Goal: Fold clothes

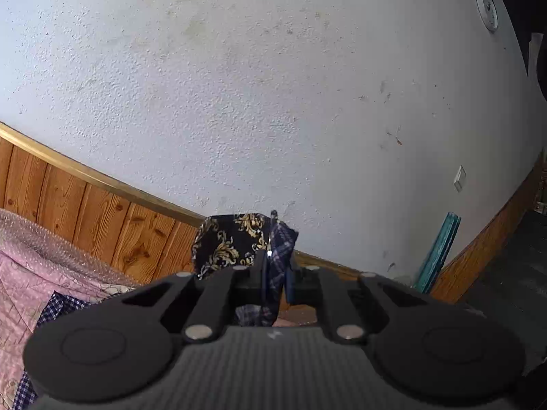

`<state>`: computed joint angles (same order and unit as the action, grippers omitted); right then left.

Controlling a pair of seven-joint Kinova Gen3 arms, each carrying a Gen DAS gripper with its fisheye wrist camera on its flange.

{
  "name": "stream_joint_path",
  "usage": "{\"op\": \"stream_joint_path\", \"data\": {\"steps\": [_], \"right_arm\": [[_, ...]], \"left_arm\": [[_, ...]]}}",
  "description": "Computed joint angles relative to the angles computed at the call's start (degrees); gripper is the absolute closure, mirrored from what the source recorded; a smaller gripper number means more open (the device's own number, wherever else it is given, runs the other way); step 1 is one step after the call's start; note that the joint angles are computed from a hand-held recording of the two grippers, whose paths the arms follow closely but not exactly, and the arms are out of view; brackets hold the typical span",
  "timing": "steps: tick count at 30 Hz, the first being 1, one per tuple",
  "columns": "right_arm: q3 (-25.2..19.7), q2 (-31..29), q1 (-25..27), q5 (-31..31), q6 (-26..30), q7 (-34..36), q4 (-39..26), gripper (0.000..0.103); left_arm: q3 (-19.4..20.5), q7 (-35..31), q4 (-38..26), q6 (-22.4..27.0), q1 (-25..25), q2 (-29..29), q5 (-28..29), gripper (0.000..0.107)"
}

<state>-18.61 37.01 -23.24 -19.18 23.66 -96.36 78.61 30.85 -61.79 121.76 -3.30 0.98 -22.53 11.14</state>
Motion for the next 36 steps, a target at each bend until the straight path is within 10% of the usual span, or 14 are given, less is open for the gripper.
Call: {"op": "stream_joint_path", "data": {"steps": [7, 9, 11, 19, 26, 28, 29, 36], "right_arm": [[-14.91, 9.62, 9.08, -11.93, -6.75, 1.46, -0.84, 0.062], [-13.94, 9.29, 7.76, -10.82, -9.16, -2.7, -0.23, 0.084], [-9.2, 7.65, 4.41, -7.3, -9.55, -7.36, 0.11, 0.103], [4.86, 1.71, -4.69, 3.5, -13.95, -24.89, 4.1, 0.102], [21.58, -4.99, -22.55, 19.81, -5.69, -31.32, 7.39, 0.057], [26.1, -4.14, -27.86, 24.47, -4.34, -31.16, 6.72, 0.072], [28.75, -3.39, -30.52, 26.55, -3.5, -31.62, 5.94, 0.103], [40.08, -5.11, -37.25, 20.45, -13.33, -45.64, 16.33, 0.103]], "left_arm": [[-1.27, -0.5, -0.17, -1.12, 2.24, 1.65, -0.41, 0.098], [-2.08, -0.87, -0.01, -1.19, 3.42, 1.84, -0.63, 0.098], [-2.37, -1.1, 0.24, -1.21, 3.82, 1.79, -0.57, 0.098], [-8.31, -1.91, 2.06, -2.08, 10.02, 2.3, -1.45, 0.098], [-5.98, 1.61, 5.02, -8.28, 4.42, 0.89, 3.44, 0.098], [-6.94, 1.8, 4.92, -9.97, 5.39, 2.05, 3.68, 0.098], [-7.31, 1.45, 4.52, -10.08, 5.92, 2.5, 3.47, 0.098], [-12.69, 0.07, 3.44, -10.02, 12.56, 4.41, 0.15, 0.098]]}}
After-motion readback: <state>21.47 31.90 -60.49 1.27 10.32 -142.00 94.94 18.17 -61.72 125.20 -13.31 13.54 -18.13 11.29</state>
